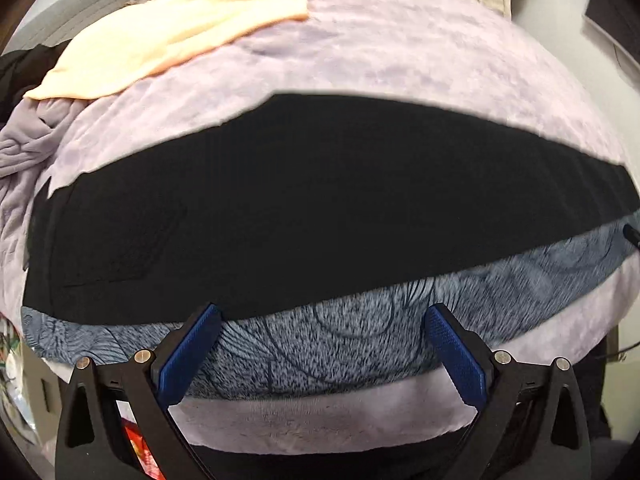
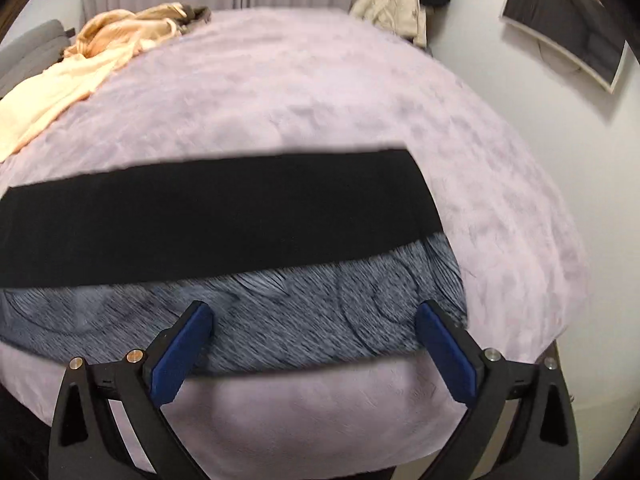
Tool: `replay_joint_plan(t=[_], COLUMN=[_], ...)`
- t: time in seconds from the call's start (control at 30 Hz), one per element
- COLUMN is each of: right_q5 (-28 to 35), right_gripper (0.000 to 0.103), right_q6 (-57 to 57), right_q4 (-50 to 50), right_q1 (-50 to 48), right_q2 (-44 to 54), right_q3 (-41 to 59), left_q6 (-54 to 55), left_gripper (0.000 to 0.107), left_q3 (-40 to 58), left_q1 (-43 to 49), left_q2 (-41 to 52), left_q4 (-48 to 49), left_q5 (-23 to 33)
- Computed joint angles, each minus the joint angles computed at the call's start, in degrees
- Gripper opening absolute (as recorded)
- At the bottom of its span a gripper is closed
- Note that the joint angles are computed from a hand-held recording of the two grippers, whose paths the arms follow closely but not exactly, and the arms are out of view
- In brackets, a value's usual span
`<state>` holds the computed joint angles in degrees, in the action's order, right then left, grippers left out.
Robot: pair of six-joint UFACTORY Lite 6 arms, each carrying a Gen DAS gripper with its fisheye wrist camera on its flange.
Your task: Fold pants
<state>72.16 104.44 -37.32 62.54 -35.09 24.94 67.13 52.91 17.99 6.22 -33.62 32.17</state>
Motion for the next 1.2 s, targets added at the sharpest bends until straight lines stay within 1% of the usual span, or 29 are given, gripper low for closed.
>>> replay_joint_plan(t=[0.03,0.07,0.13,0.17,0.23,0.27,0.3,0.33,0.37,0.4,0.47,0.53,0.57,0.6,0.63,0.7,0.73,0.77,0.83,0.87,0.9,0.93,0.97,1.0,1.07,1.1,1.13,1.17,1.2], right_q5=[-1.69,-4.53,-12.29,-17.17,-25.38,-28.46,-29.84,-29.82,-30.57,-30.49,-30.58,-32.46,-33.29,-32.73,-32.31,-35.02,-35.94,-35.69,-29.25,-27.28,-27.37,-28.02,-28.07,-29.15,-30.45,-31.15,-31.26,-29.18,-28.3], right_gripper=[0.102,0.102,0.102,0.102,0.102,0.102,0.102,0.102,0.102,0.102,0.102,0.102,0.102,0.102,0.102,0.102,0.102,0.102,0.102,0.102,0.102,0.102,0.102,0.102,0.102,0.102,0.102,0.103,0.103], right_q6=[0.62,0.97,-0.42,-2.38,-4.7,-6.74,-9.88,-12.08,-13.3,-12.11,-9.85,-9.98,-11.14,-13.29,-15.37,-21.75,-24.75,-26.28,-22.91,-20.85,-19.0,-16.11,-12.01,-8.84,-6.64,-6.42,-6.44,-4.98,-2.32], right_q4=[-2.41,-5.88,-10.82,-12.35,-15.54,-16.13,-15.22,-14.01,-13.64,-14.13,-14.62,-14.44,-14.13,-13.62,-13.66,-12.53,-11.34,-10.38,-10.16,-9.67,-9.15,-9.42,-10.61,-12.14,-13.18,-13.6,-14.07,-15.42,-17.36], right_q1=[0.43,-0.11,-4.16,-7.05,-10.83,-12.37,-13.6,-13.97,-14.91,-15.36,-18.72,-25.65,-30.23,-34.03,-37.72,-44.74,-46.32,-46.3,-40.93,-37.76,-34.59,-30.51,-25.74,-22.59,-15.92,-13.9,-12.22,-10.61,-9.5], right_q2=[2.45,6.08,14.61,20.29,29.53,34.82,39.99,43.2,44.22,42.84,36.01,28.81,24.4,22.34,19.25,13.01,11.76,11.35,14.0,15.11,14.97,15.24,17.75,22.65,32.11,36.83,41.48,45.3,46.73], right_q3=[2.11,5.09,10.68,14.53,20.75,24.33,27.94,29.89,29.66,27.59,20.87,13.92,10.05,8.57,5.81,1.5,1.08,1.18,4.13,5.69,6.42,7.33,9.36,12.65,19.43,22.49,25.1,27.01,27.22], left_q6=[1.21,0.8,-3.97,-7.64,-16.84,-19.22,-23.99,-27.94,-29.5,-29.27,-27.63,-26.87,-26.68,-27.67,-28.73,-29.52,-30.2,-31.46,-35.0,-35.93,-35.39,-32.44,-30.18,-27.33,-26.57,-24.19,-22.49,-22.92,-22.86], left_gripper=[0.103,0.103,0.103,0.103,0.103,0.103,0.103,0.103,0.103,0.103,0.103,0.103,0.103,0.103,0.103,0.103,0.103,0.103,0.103,0.103,0.103,0.103,0.103,0.103,0.103,0.103,0.103,0.103,0.103], left_q3=[-0.48,1.45,4.83,6.65,10.87,12.63,15.46,16.75,16.44,16.02,16.87,18.74,21.42,23.05,22.33,23.03,22.98,22.7,20.3,18.78,16.97,13.82,11.31,7.42,2.46,0.93,1.31,2.75,4.09], left_q1=[0.1,-0.87,-4.67,-7.53,-11.95,-12.37,-14.06,-15.1,-15.51,-15.73,-14.64,-13.51,-12.82,-12.7,-13.06,-13.2,-13.29,-13.42,-14.16,-14.46,-14.87,-15.5,-15.8,-16.63,-17.53,-16.89,-15.76,-13.89,-11.92], left_q2=[-1.06,-0.1,2.79,4.96,10.17,11.31,14.85,16.85,17.36,17.19,18.0,19.95,22.33,23.41,22.92,23.87,23.81,23.4,20.91,19.52,18.07,15.54,13.45,10.57,7.07,6.24,6.66,7.81,8.68], left_q4=[-2.4,-4.47,-4.81,-3.94,1.92,5.97,8.3,12.0,13.3,12.54,11.07,10.42,10.18,10.67,11.07,11.68,12.16,12.93,16.09,17.19,17.03,14.76,12.98,11.56,13.04,12.2,11.12,11.78,12.06], left_q5=[1.19,2.32,0.78,-1.37,-4.29,-3.28,-4.68,-6.01,-7.41,-7.92,-7.86,-7.71,-6.78,-6.0,-6.4,-7.21,-7.27,-7.16,-8.45,-9.04,-9.55,-9.52,-9.67,-11.15,-15.38,-17.02,-16.67,-15.67,-14.82])
